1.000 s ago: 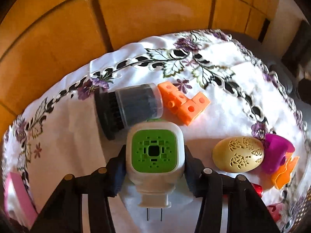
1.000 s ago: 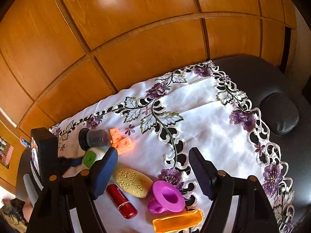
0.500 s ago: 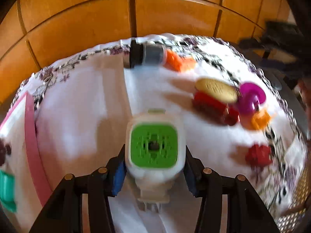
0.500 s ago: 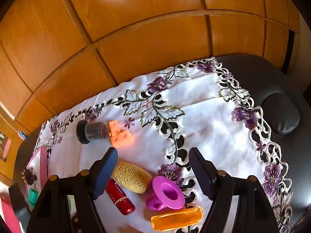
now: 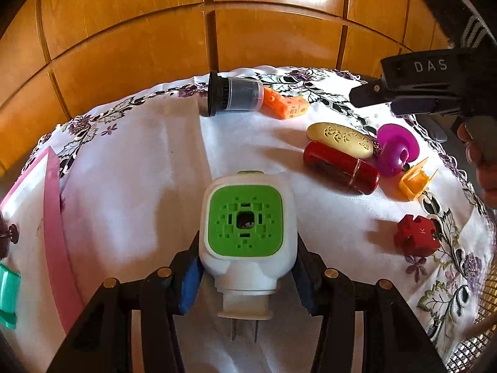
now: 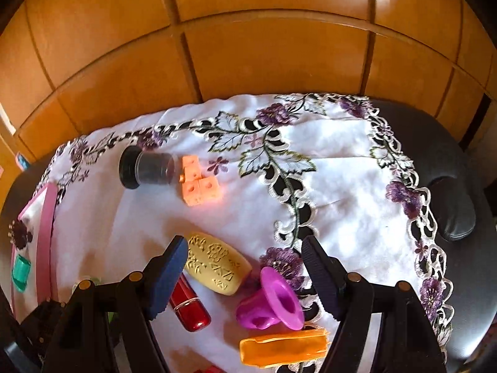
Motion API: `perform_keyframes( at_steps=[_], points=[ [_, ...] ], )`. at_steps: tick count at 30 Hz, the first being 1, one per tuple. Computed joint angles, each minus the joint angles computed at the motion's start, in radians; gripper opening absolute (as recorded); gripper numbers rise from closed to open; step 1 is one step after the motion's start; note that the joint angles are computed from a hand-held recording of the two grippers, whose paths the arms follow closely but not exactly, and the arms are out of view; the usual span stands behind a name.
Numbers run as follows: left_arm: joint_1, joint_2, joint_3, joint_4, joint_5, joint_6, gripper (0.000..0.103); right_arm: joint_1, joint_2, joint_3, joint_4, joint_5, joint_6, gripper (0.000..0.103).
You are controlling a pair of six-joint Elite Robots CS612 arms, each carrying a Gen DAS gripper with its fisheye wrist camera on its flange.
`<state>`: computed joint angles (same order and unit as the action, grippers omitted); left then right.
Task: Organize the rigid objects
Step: 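Grasp the white-green plug device with the left gripper while right approaches orange cubes, then hold the plug device with left gripper while right grasps the orange cube stack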
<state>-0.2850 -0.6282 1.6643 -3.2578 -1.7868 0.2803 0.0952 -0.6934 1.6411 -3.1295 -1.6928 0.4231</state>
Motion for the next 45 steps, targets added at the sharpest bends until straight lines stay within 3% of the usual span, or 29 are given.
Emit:
perform_keyframes(
  at_steps=[4,7,11,20,21,22,28,33,38,41,43,45],
  points=[
    [0.002,0.003,0.003,-0.014,-0.006,0.0,0.052,0.009,0.006,-0.015,0.026,0.006,-0.035,0.072],
    [0.002,0.003,0.003,-0.016,-0.01,-0.003,0.052,0.005,0.01,-0.029,0.047,0.056,-0.045,0.072],
    [0.005,0.004,0.0,-0.015,-0.021,-0.01,0.052,0.008,0.032,-0.093,0.109,0.051,-0.092,0.072],
    [0.007,0.007,-0.006,-0.011,-0.033,-0.018,0.052,0.009,0.127,-0.312,0.365,0.01,-0.168,0.072],
    [0.007,0.007,-0.006,-0.011,-0.034,-0.019,0.052,0.009,0.136,-0.327,0.381,0.005,-0.167,0.068],
    [0.008,0.008,-0.007,-0.01,-0.036,-0.02,0.052,0.009,0.142,-0.336,0.388,0.0,-0.164,0.039],
    [0.01,0.01,-0.009,-0.012,-0.041,-0.022,0.052,0.022,0.108,-0.264,0.298,-0.007,-0.196,0.039],
    [0.008,0.009,-0.006,-0.018,-0.033,-0.019,0.052,0.025,0.065,-0.167,0.186,0.13,-0.229,0.039],
    [0.007,0.006,-0.001,-0.025,-0.029,-0.018,0.052,0.049,0.075,-0.167,0.161,0.187,-0.318,0.039],
    [0.004,0.006,0.002,-0.031,-0.019,-0.015,0.052,0.061,0.092,-0.187,0.185,0.18,-0.364,0.039],
    [0.003,0.006,0.004,-0.035,-0.013,-0.013,0.052,0.061,0.102,-0.197,0.203,0.164,-0.362,0.039],
    [0.001,0.006,0.007,-0.039,-0.009,-0.011,0.052,0.052,0.103,-0.196,0.198,0.191,-0.343,0.039]
  ],
)
